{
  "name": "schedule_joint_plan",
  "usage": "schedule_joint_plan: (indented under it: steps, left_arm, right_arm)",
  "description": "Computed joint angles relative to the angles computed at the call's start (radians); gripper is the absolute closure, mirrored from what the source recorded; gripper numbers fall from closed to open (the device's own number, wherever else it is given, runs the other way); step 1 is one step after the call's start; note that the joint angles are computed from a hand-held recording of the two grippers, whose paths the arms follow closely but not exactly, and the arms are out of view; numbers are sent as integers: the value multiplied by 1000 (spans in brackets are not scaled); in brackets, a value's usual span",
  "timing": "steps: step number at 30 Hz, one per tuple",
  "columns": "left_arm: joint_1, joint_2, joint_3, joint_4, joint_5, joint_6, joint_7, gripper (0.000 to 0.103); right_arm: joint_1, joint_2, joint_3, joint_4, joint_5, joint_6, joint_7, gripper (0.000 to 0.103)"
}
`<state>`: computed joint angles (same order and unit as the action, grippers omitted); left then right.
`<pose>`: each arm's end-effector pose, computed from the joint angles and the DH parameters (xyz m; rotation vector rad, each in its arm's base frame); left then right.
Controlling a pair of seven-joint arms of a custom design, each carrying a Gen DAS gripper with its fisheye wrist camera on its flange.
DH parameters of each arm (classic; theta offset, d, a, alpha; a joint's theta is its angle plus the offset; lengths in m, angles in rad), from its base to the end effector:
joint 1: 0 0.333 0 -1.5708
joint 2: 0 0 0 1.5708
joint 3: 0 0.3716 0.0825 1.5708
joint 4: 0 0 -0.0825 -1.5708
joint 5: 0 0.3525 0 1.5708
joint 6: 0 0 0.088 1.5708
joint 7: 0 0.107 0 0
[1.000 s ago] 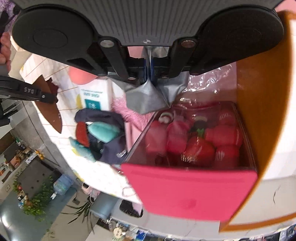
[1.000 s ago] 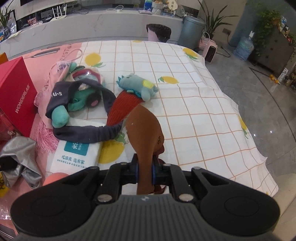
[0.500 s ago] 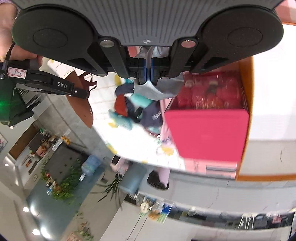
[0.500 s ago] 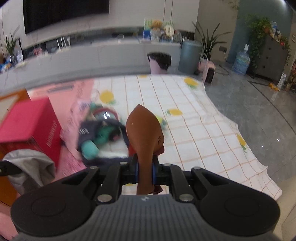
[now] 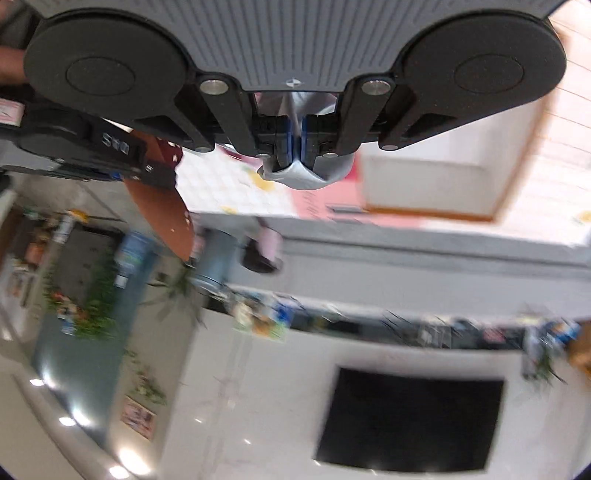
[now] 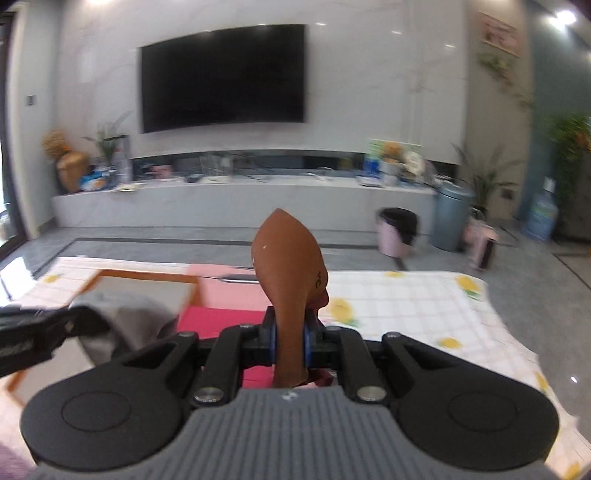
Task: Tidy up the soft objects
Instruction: 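Carry the grey pouch and brown piece over the orange box with both tools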
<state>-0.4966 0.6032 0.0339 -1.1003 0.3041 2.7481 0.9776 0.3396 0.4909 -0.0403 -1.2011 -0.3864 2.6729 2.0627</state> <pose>0.6837 -0.3664 0.6478 -1.5729 1.7409 -1.2105 0.7058 0.2401 0.6725 -1.6444 1.5241 -0.8423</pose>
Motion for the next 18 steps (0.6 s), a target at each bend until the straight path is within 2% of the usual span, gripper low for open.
schedule_joint_plan:
  steps: [2,5,7,11,13,14,15,18]
  left_arm:
    - [-51,-29,90,-30,76,-19,-98,99]
    - [-81,-58,152,-50,183,-77,-212,99]
    - [-63,-64,134,-42,200,-136,-218,99]
    - [9,-19,48,45,170,-287,-136,98]
    - [34,28,24,120,112,-364,-78,98]
    - [60,30,-13,126,116,-387,-63,98]
    - [65,48,-18,151,102,-412,-29,98]
    - [70,30,-20,106,117,-450,16,97]
  right_arm:
    - [-2,16,34,30,27,14,-38,92]
    - [-7,43,94,78,92,29,-123,92]
    - [-8,68,135,119,151,17,-186,92]
    - [22,135,170,216,230,-37,-288,92]
    - [38,165,174,255,260,-75,-322,92]
    - [47,182,173,279,273,-95,-334,92]
    - [55,205,171,309,286,-115,-342,91]
    - [88,295,140,448,302,-215,-339,90]
